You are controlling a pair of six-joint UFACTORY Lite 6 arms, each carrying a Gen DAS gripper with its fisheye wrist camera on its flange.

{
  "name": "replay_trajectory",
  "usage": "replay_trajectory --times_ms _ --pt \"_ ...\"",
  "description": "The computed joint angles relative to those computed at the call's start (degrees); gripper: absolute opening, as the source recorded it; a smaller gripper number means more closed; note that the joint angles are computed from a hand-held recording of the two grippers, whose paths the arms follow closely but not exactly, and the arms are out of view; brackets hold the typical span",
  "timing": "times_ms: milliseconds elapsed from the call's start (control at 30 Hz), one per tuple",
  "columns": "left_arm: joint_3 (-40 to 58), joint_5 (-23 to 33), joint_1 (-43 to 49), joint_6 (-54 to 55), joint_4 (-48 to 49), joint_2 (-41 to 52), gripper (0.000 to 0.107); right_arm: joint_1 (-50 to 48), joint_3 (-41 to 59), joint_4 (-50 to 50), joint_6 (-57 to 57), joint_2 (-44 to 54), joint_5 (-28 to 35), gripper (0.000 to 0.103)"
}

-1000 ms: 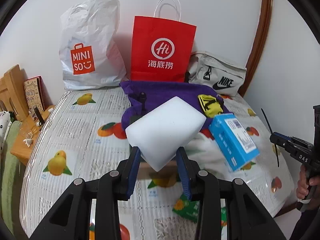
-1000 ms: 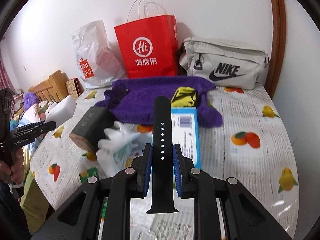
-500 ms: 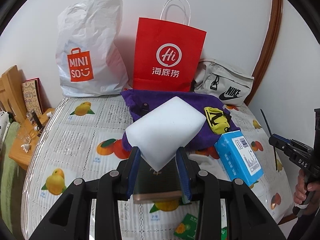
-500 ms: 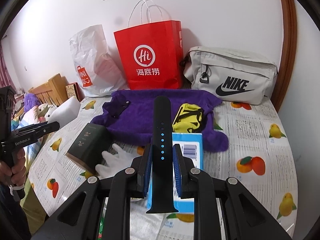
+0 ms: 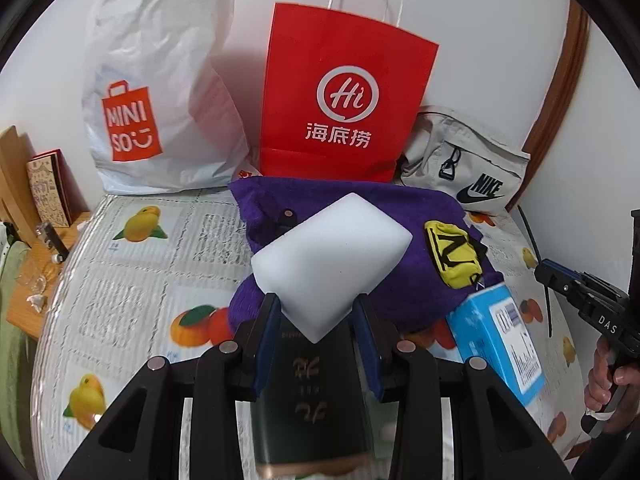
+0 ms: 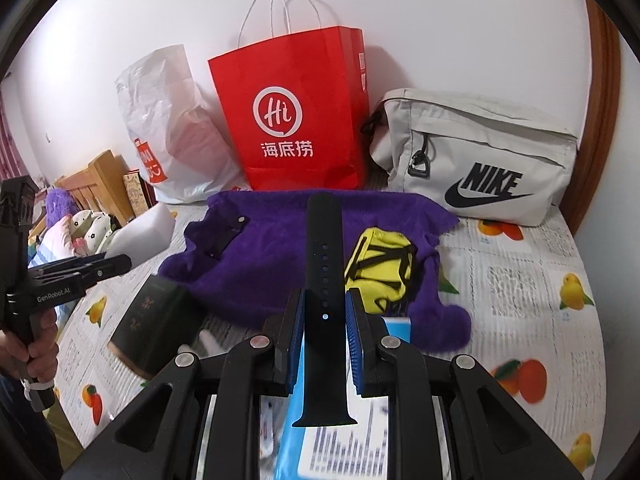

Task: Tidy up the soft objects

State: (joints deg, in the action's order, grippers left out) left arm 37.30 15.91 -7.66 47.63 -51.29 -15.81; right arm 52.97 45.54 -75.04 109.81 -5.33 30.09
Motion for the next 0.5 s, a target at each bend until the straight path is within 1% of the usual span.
replay_trajectory --times_ms 100,267,367,500 --pt "4.15 -1.34 -0.99 0.76 -1.44 6.41 0.035 -3.76 2.57 -2.59 0.19 3.05 -3.48 0.020" --pt "10.07 -1.39 -1.27 3.38 -4.39 15.12 0.036 -8.28 7.29 -5.20 0.00 8.71 -7.75 0.020" --pt "12.88 -1.80 -1.45 2.37 -3.32 18.82 0.036 -10.40 10.51 -5.69 -0.81 12.71 -10.10 0.020" --pt "15.79 -0.57 -0.80 4.19 -5.15 22.62 0.036 -12.76 14.88 -5.09 -3.02 17.85 -12.93 0.020"
